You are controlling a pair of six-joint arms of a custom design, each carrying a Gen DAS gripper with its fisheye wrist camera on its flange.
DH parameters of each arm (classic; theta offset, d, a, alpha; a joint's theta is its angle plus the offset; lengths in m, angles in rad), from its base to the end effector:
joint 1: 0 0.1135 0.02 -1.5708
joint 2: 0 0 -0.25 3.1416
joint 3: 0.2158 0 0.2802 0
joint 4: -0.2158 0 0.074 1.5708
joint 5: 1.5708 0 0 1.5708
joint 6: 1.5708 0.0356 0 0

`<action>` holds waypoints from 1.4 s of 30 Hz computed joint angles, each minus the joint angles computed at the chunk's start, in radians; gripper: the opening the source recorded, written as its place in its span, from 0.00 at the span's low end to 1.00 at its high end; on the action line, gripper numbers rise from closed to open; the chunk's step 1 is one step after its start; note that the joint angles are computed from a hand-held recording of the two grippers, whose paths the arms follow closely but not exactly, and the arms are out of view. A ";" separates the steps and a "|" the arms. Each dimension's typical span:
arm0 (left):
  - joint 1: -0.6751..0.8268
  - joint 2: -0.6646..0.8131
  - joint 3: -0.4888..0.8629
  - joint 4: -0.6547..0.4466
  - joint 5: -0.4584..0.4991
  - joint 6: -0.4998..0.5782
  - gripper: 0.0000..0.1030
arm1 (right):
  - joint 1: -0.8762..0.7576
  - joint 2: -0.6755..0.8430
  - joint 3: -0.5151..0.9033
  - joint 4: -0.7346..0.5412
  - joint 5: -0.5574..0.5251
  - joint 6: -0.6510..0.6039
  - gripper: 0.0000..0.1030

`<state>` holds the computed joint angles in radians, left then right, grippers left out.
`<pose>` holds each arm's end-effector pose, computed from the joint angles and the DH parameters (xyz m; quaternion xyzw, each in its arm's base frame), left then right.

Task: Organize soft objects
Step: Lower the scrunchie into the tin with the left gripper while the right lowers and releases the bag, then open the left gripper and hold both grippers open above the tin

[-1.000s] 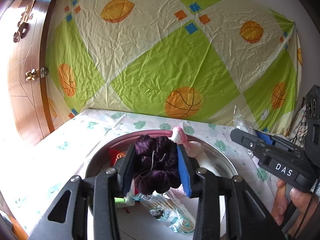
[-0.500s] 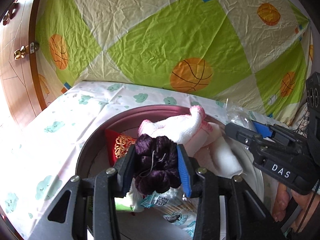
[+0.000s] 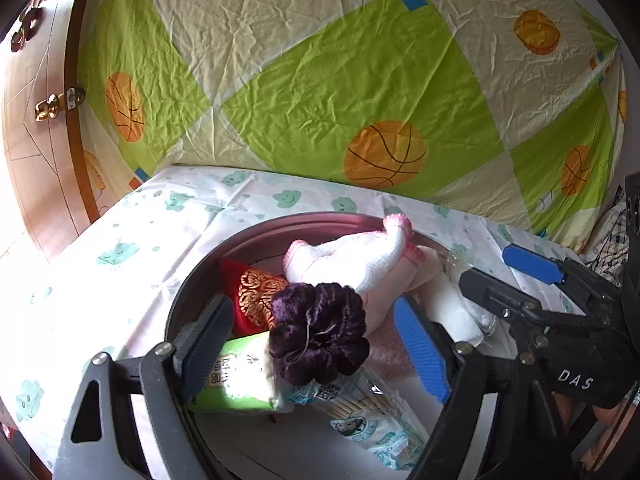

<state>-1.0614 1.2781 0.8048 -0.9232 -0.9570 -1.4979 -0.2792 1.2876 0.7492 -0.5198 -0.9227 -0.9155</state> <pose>0.1401 -0.1912 0.1884 -0.2306 0.8547 0.0577 0.4616 0.2604 -0.0451 0.1815 -0.3781 0.7874 0.2284 0.4299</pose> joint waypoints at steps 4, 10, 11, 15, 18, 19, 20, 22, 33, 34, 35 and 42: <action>-0.024 0.014 0.025 -0.055 -0.020 -0.055 0.88 | -0.040 0.009 0.017 -0.044 -0.029 -0.030 0.74; -0.072 0.047 0.066 -0.156 -0.051 -0.167 0.95 | -0.101 0.029 0.041 -0.122 -0.080 -0.084 0.75; -0.079 0.053 0.074 -0.171 -0.055 -0.183 0.96 | -0.111 0.031 0.045 -0.139 -0.090 -0.097 0.75; -0.102 0.064 0.091 -0.211 -0.061 -0.233 0.96 | -0.147 0.032 0.060 -0.210 -0.120 -0.155 0.75; -0.122 0.081 0.105 -0.247 -0.068 -0.286 0.99 | -0.177 0.041 0.077 -0.275 -0.147 -0.205 0.75; -0.126 0.089 0.111 -0.256 -0.070 -0.298 0.99 | -0.188 0.045 0.083 -0.298 -0.157 -0.224 0.75; -0.130 0.097 0.117 -0.268 -0.070 -0.313 0.99 | -0.198 0.048 0.089 -0.319 -0.164 -0.241 0.75; -0.136 0.105 0.125 -0.280 -0.070 -0.327 0.99 | -0.212 0.052 0.095 -0.348 -0.174 -0.268 0.75; -0.183 0.181 0.191 -0.415 -0.095 -0.453 0.99 | -0.266 0.072 0.125 -0.464 -0.216 -0.368 0.76; -0.185 0.184 0.193 -0.418 -0.095 -0.457 0.99 | -0.269 0.073 0.125 -0.471 -0.217 -0.378 0.76; -0.185 0.184 0.193 -0.417 -0.095 -0.457 0.99 | -0.271 0.074 0.124 -0.473 -0.218 -0.383 0.76; -0.189 0.193 0.197 -0.421 -0.090 -0.470 0.99 | -0.280 0.093 0.124 -0.472 -0.218 -0.386 0.76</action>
